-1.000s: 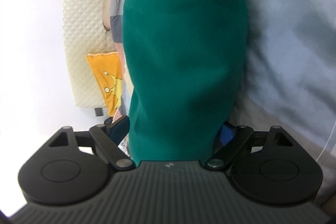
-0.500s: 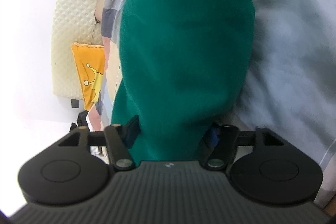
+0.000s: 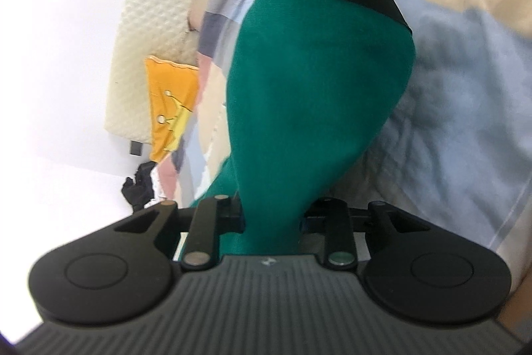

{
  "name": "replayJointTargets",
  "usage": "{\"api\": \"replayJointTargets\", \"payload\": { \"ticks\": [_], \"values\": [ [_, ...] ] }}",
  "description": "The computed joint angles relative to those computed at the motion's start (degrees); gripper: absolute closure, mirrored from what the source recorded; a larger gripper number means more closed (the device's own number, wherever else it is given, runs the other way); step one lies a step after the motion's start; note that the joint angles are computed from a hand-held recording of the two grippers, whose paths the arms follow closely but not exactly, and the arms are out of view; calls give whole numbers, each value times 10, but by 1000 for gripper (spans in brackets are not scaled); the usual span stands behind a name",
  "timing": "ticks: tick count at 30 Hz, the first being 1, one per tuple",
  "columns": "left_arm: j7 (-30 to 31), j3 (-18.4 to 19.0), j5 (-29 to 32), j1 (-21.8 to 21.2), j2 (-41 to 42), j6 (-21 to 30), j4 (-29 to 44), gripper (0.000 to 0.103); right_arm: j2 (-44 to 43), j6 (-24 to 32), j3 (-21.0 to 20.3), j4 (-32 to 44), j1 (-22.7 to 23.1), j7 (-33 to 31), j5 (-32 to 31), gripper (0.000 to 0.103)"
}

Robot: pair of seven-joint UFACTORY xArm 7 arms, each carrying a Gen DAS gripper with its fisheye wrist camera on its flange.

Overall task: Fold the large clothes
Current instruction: 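Lift the gripped hem with both grippers and fold it toward the hood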

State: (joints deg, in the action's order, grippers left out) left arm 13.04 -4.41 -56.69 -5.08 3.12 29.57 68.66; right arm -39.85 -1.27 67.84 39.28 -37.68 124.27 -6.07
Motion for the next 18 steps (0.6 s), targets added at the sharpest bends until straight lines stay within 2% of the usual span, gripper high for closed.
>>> {"api": "replayJointTargets", "payload": {
  "ticks": [2, 5, 8, 16, 18],
  "values": [
    [8, 4, -5, 3, -25, 16, -10, 78, -17, 16, -31, -14, 43, -2, 4, 73],
    [22, 17, -9, 1, -67, 39, -31, 78, -31, 35, -61, -18, 83, -4, 0, 73],
    [37, 35, -16, -6, -111, 60, -56, 78, -52, 78, -98, -16, 135, -18, -14, 73],
    [37, 90, 9, -26, -249, 110, -156, 78, -78, 185, -162, -1, 249, -50, -56, 75],
    [35, 99, 22, -30, -275, 115, -178, 78, -72, 195, -163, 5, 257, -49, -65, 75]
  ]
}}
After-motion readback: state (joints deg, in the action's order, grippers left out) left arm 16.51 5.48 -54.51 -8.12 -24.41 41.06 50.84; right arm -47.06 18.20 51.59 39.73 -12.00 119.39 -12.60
